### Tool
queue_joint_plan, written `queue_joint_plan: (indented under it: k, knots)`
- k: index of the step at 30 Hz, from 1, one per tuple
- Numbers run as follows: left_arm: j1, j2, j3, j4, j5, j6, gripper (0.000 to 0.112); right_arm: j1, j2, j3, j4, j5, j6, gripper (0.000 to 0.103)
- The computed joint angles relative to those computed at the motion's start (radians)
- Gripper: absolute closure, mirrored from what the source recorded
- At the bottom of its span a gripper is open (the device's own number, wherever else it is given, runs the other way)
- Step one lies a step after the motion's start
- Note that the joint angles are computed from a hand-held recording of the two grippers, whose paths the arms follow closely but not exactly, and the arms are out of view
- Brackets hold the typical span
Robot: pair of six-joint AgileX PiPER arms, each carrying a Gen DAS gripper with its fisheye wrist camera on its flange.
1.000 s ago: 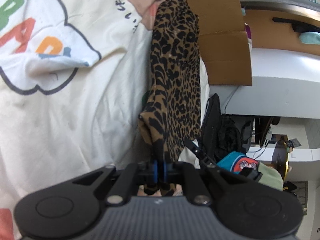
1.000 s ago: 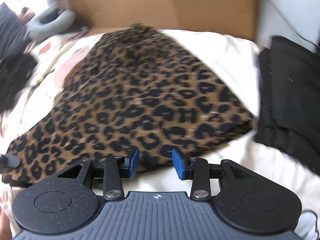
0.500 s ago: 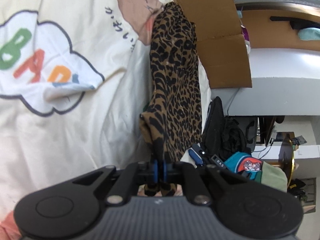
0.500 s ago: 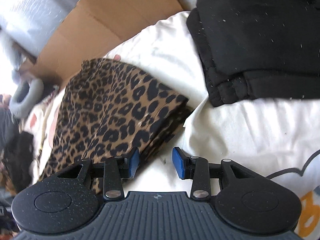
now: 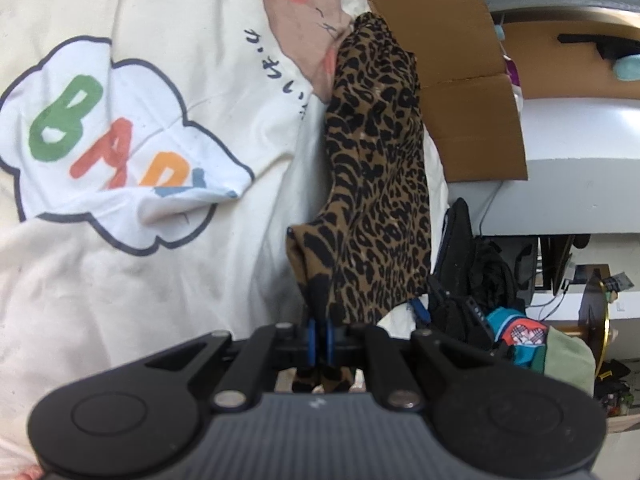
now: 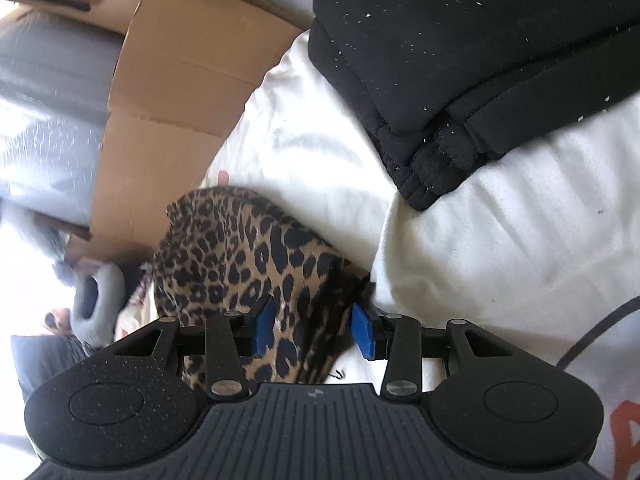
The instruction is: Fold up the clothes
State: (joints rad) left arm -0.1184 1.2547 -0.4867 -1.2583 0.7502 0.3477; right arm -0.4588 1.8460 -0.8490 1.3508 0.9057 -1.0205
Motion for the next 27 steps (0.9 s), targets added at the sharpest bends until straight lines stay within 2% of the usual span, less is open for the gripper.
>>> queue_joint_plan:
  k: [2, 4, 5, 6, 7, 15, 19, 27]
  knots:
    - [0.002, 0.004, 0.002, -0.002, -0.002, 0.004, 0.107, -0.007, 0.015, -0.002, 0.026, 0.017, 0.008, 0.057]
    - [0.005, 0.004, -0.001, 0.005, 0.004, 0.003, 0.107, -0.018, 0.026, -0.007, 0.035, 0.029, 0.030, 0.066]
    - [0.008, 0.002, -0.003, 0.011, 0.008, 0.003, 0.107, -0.019, 0.028, -0.010, 0.032, 0.028, 0.041, 0.075]
    - [0.014, 0.000, -0.004, 0.017, 0.015, 0.001, 0.107, -0.021, 0.031, -0.012, 0.032, 0.031, 0.044, 0.090]
    - [0.020, -0.003, -0.005, 0.024, 0.021, 0.000, 0.107, -0.024, 0.034, -0.013, 0.030, 0.034, 0.047, 0.096]
    - [0.029, -0.060, -0.043, 0.100, 0.023, -0.127, 0.107, -0.047, -0.004, -0.021, -0.017, 0.098, 0.085, 0.098]
    - [0.075, -0.092, -0.096, 0.206, 0.088, -0.202, 0.107, -0.051, -0.044, -0.015, -0.074, 0.136, 0.118, 0.098]
    - [0.217, -0.122, -0.213, 0.363, 0.260, -0.277, 0.107, -0.085, -0.116, 0.027, -0.161, 0.271, 0.134, 0.099]
